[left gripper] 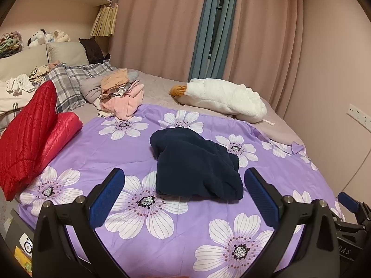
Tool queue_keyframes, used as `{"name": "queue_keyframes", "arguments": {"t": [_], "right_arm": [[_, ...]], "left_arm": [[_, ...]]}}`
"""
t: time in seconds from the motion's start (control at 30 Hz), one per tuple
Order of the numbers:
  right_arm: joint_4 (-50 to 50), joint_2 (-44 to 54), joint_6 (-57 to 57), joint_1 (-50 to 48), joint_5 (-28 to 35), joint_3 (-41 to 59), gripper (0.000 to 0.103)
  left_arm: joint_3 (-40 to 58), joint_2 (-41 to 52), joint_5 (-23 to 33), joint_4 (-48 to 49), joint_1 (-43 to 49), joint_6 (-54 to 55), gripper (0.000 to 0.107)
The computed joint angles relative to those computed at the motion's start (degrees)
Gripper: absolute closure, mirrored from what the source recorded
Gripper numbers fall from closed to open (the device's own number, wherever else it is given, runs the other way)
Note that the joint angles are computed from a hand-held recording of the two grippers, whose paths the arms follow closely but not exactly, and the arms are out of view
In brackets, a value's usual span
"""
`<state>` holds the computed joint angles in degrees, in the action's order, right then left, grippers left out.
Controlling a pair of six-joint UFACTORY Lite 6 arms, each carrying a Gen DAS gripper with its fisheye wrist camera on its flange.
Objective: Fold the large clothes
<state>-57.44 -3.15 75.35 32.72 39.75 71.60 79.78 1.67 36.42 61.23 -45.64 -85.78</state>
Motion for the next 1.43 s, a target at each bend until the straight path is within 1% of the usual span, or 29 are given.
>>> {"name": "queue_keyframes", "arguments": {"t": [0.97, 1.3, 1.43], "right_arm": [[-0.7, 2.5, 0.0, -0.3, 0.6, 1.4, 0.001], [-0.7, 3.3, -1.4, 0.2, 0.9, 2.6, 0.001], [-0.6, 3.6, -1.5, 0.2, 0.9, 2.7, 0.001]], "left_arm": [[2.0, 1.9, -0.4, -1.6, -0.5, 1.4, 0.004], [2.9, 2.4, 1.2, -2.2, -0.4, 1.2, 0.004], [2.5, 2.4, 1.6, -0.5, 0.0, -0.4, 0.004]]}}
